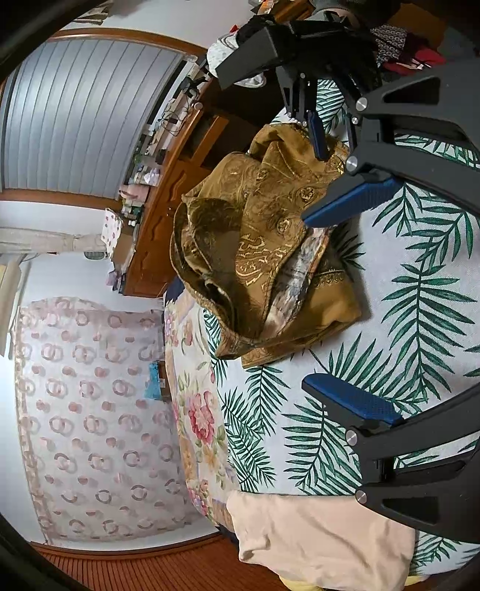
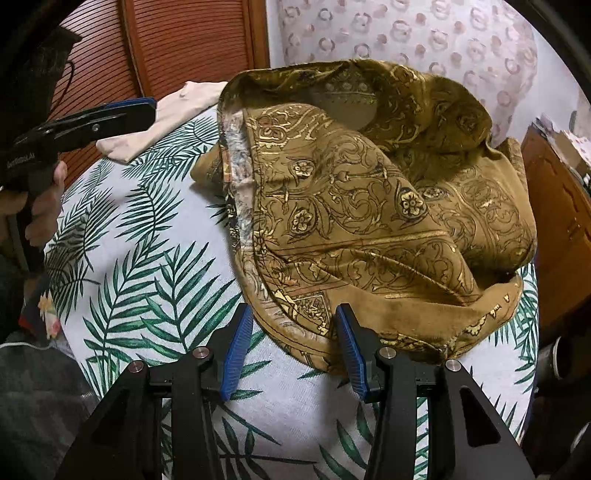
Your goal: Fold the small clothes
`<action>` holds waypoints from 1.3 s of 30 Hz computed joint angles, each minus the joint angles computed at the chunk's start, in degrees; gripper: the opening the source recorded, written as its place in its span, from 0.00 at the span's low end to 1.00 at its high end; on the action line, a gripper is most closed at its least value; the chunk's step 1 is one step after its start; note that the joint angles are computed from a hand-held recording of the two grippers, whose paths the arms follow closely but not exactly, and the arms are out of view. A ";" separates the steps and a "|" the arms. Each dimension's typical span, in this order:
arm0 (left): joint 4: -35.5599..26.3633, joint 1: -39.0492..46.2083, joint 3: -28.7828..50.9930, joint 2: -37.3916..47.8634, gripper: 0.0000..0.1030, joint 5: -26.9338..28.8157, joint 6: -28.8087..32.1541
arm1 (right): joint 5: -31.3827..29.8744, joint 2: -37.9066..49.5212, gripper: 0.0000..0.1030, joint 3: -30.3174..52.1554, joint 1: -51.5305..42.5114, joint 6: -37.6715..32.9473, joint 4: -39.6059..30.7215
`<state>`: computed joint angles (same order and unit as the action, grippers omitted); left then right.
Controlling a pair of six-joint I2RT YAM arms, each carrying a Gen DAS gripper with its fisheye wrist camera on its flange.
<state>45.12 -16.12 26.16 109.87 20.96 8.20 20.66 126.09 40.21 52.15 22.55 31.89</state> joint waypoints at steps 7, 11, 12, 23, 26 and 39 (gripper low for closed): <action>0.42 -0.47 -0.34 -0.12 0.79 -0.50 0.11 | 4.08 -0.51 0.05 0.63 0.78 -2.42 -3.63; 0.26 -0.46 -0.38 -0.22 0.79 -0.61 0.20 | 7.24 -4.20 0.04 -1.36 0.66 -3.51 -4.91; 0.25 -0.37 -0.35 -0.18 0.79 -0.58 0.27 | 7.67 -6.06 0.04 -2.43 0.30 -4.16 -4.37; -5.28 -1.35 6.91 2.20 0.79 -1.80 -0.70 | 17.33 -21.18 0.04 1.08 -10.41 -18.04 -8.14; -9.26 -2.51 11.79 4.07 0.79 -4.08 0.10 | 17.72 -16.61 0.04 6.35 -14.07 -19.64 -8.07; -22.85 -3.03 31.67 16.70 0.79 -7.54 -2.31 | 8.66 -10.38 0.44 13.18 -23.33 -3.73 -11.41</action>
